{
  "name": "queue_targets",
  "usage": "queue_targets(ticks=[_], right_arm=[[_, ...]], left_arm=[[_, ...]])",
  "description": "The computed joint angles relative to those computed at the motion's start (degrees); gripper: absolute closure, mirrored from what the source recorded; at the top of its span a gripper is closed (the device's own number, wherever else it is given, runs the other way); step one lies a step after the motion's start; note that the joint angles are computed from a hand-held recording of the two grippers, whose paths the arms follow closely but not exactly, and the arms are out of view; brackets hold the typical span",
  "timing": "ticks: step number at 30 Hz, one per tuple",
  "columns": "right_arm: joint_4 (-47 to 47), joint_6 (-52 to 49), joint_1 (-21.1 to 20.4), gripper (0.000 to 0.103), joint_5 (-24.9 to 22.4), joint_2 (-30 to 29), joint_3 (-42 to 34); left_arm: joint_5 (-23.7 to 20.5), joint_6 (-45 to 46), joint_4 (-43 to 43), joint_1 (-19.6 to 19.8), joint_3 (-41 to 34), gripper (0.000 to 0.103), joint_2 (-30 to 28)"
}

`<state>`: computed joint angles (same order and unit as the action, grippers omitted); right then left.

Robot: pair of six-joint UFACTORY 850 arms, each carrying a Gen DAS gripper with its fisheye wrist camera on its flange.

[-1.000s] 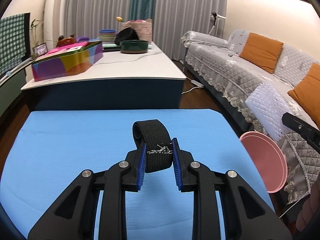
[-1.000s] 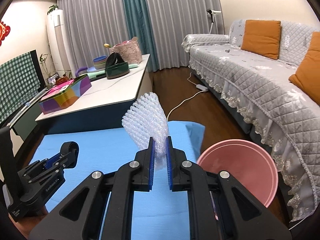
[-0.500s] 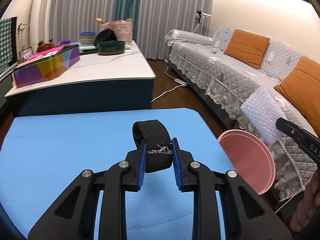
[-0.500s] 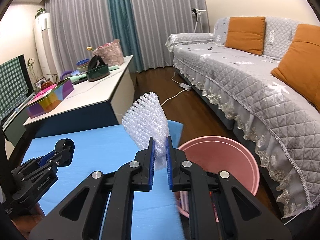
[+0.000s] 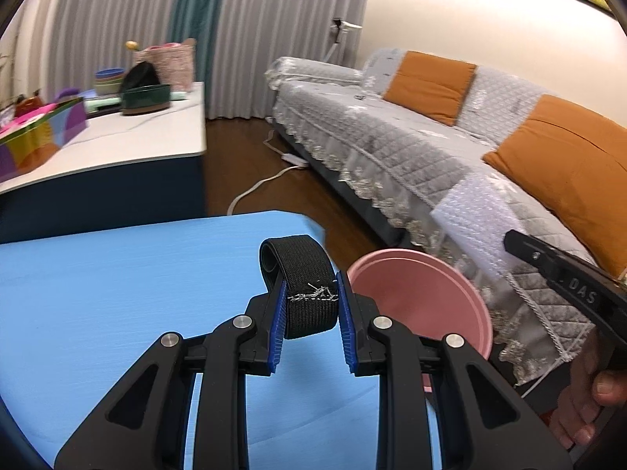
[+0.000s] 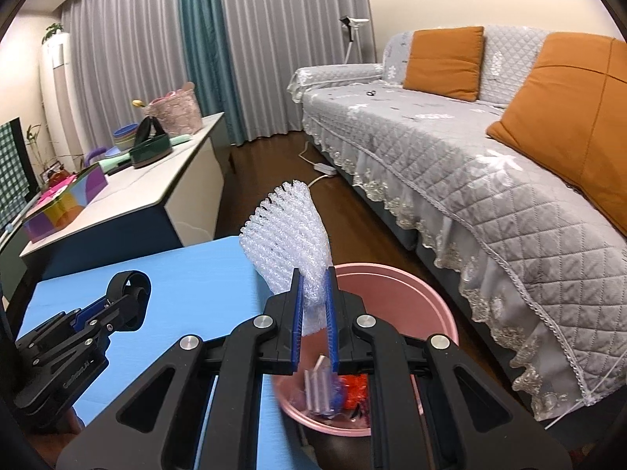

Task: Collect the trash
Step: 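Lift the black strap and white scrubber and carry both over the pink bin, then open both tools to drop the strap and scrubber into the bin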

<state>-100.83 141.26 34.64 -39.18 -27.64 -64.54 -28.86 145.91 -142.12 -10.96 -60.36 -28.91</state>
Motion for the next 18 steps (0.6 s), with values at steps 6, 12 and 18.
queue_targets(ticks=[6,12,18], right_arm=[[1.1,0.3,-1.1,0.092,-0.6,0.8,2.0],[2.0,0.3,-2.4,0.092,-0.8,0.9,3.0],[2.7,-0.1,-3.6,0.092,-0.2,0.3,3.4]], left_arm=[[-4.0,-2.8,5.9,-1.9,-0.5,0.079,-1.1],[-6.0,-3.3,9.2,-4.0,-1.9,0.079,-2.9],[-6.3,-5.4,12.1,-5.4,-4.2,0.079,-5.4]])
